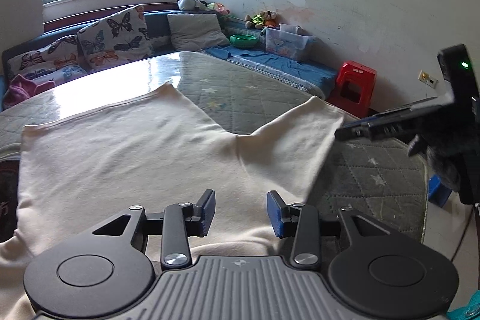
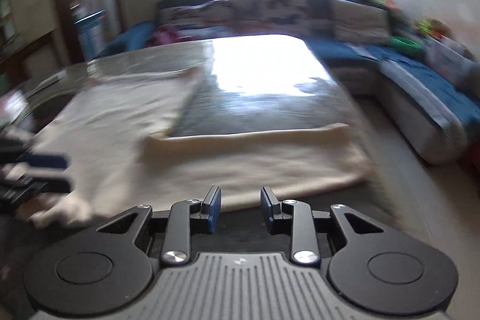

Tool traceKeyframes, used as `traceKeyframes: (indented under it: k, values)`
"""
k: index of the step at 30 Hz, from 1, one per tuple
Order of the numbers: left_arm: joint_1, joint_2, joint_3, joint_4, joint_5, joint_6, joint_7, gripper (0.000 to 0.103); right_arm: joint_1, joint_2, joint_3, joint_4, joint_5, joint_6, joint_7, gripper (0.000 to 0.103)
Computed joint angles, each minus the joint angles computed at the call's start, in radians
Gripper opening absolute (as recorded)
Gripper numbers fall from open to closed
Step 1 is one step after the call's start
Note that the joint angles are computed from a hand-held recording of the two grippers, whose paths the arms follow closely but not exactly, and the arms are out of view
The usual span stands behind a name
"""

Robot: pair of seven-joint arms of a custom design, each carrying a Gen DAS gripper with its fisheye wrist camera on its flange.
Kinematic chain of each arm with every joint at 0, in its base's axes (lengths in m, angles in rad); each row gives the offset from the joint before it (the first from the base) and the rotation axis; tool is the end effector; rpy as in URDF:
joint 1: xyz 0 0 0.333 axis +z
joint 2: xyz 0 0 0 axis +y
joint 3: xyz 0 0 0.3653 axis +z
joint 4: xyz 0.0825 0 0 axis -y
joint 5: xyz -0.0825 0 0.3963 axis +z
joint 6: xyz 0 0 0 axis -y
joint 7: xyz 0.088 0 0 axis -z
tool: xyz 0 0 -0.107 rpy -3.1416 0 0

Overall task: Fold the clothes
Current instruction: 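Grasp the side edge of the cream sweatshirt with the right gripper and lift, then fold the lifted side over the sweatshirt's middle with the right gripper and release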

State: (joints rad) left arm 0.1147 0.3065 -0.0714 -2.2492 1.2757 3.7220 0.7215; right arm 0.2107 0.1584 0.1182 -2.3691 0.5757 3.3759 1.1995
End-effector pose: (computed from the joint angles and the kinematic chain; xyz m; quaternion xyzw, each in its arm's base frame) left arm 0.5369 -0.1010 0.3618 -0.4371 0.7793 -0.4183 0.1633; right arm 0.5487 0.1218 0.3889 -0.6721 0.6248 -0.2408 0.3161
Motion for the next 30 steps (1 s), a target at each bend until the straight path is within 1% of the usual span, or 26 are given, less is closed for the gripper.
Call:
traceKeyframes:
  k: [2, 3, 7, 10, 13, 14, 17, 18, 19, 20, 22, 24, 26, 30]
  values:
    - [-0.003, 0.007, -0.005, 0.012, 0.023, -0.005, -0.016, 0.041, 0.136, 0.028, -0.149, 0.033, 0.144, 0.012, -0.047, 0.028]
    - [-0.005, 0.011, -0.007, 0.021, 0.035, -0.01, -0.025, 0.041, 0.17, 0.043, -0.191, 0.05, 0.203, 0.018, -0.066, 0.028]
    - [-0.013, 0.02, -0.008, 0.039, 0.059, -0.025, -0.051, 0.041, 0.164, 0.093, -0.209, 0.098, 0.305, 0.064, -0.078, 0.028]
    - [-0.016, 0.023, -0.006, 0.049, 0.068, -0.03, -0.062, 0.041, 0.224, 0.135, -0.266, 0.148, 0.438, 0.077, -0.158, 0.028]
    - [-0.02, 0.026, -0.005, 0.059, 0.074, -0.033, -0.068, 0.041, 0.3, 0.177, -0.339, 0.205, 0.594, 0.065, -0.275, 0.028]
    - [-0.021, 0.026, -0.005, 0.062, 0.076, -0.035, -0.071, 0.041, 0.315, 0.19, -0.35, 0.221, 0.637, 0.067, -0.308, 0.028]
    - [-0.025, 0.034, -0.005, 0.075, 0.089, -0.044, -0.089, 0.041, 0.258, 0.199, -0.278, 0.219, 0.609, 0.116, -0.294, 0.028]
    - [-0.026, 0.037, -0.006, 0.079, 0.094, -0.048, -0.096, 0.041, 0.241, 0.2, -0.256, 0.216, 0.6, 0.13, -0.291, 0.022]
    - [-0.028, 0.039, -0.006, 0.082, 0.099, -0.05, -0.101, 0.041, 0.224, 0.2, -0.236, 0.213, 0.586, 0.141, -0.29, 0.013]
    - [-0.029, 0.04, -0.005, 0.085, 0.103, -0.053, -0.106, 0.041, 0.203, 0.199, -0.214, 0.208, 0.568, 0.152, -0.284, 0.012]
    - [-0.032, 0.042, -0.004, 0.086, 0.102, -0.055, -0.103, 0.041, 0.155, 0.187, -0.164, 0.19, 0.521, 0.177, -0.255, 0.006]
    - [-0.033, 0.046, -0.003, 0.09, 0.11, -0.055, -0.107, 0.041, 0.118, 0.173, -0.126, 0.171, 0.474, 0.201, -0.223, 0.005]
    - [-0.035, 0.05, -0.002, 0.093, 0.112, -0.056, -0.103, 0.041, 0.077, 0.146, -0.088, 0.14, 0.392, 0.233, -0.166, 0.005]
    - [-0.043, 0.055, -0.002, 0.088, 0.093, -0.065, -0.075, 0.041, 0.049, 0.108, -0.064, 0.105, 0.295, 0.272, -0.112, 0.005]
